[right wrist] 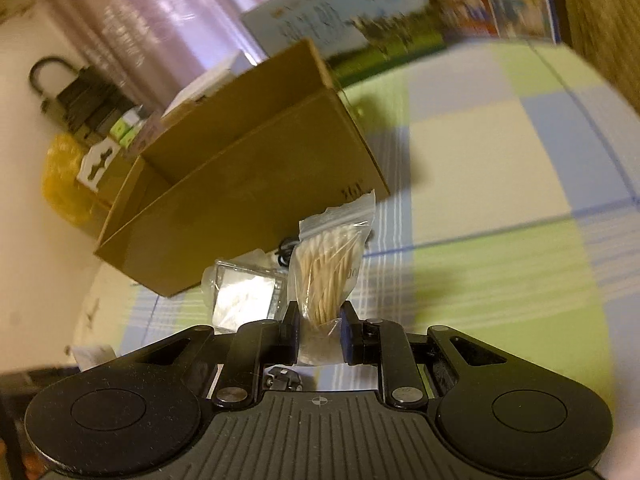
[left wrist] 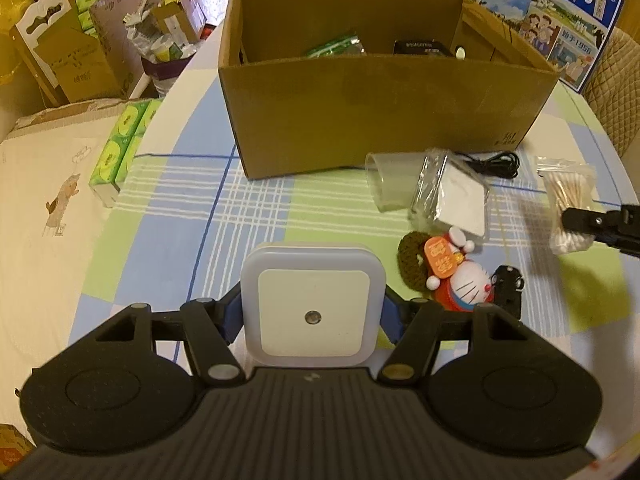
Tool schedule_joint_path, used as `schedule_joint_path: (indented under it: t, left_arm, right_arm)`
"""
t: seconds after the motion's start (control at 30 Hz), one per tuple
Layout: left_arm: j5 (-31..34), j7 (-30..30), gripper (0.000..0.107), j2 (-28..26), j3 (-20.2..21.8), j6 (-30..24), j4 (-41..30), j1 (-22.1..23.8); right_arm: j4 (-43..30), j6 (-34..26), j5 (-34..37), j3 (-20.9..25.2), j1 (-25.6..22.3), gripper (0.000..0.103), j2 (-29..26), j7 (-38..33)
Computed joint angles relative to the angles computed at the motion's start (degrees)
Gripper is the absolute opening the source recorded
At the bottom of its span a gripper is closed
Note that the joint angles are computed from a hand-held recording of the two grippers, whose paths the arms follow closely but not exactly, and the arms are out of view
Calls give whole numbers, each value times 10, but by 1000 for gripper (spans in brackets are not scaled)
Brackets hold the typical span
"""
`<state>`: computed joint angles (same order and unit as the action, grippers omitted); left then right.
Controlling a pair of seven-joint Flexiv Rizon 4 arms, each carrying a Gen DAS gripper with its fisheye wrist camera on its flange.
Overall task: Organize objects
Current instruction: 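Carry night light and cotton swab bag over the cardboard box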
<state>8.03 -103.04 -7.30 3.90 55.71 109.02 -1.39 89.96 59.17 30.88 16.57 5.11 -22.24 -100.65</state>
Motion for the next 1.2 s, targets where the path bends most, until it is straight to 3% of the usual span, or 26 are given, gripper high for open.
schedule_joint_path:
  t: [0.3, 0.73, 1.2]
  left_arm:
    - [-12, 16, 63, 4, -4, 22, -15, 2]
    - [-32, 47, 63, -14, -7, 40, -51, 2]
    - [-19, 68, 63, -86, 8, 66, -170, 2]
  right_arm:
    - [-21, -34, -34, -4, 15, 16, 7, -32]
    - [-87, -90, -7, 3, 25, 16, -8, -81]
    - [-231, -73, -51, 3, 65, 16, -90, -85]
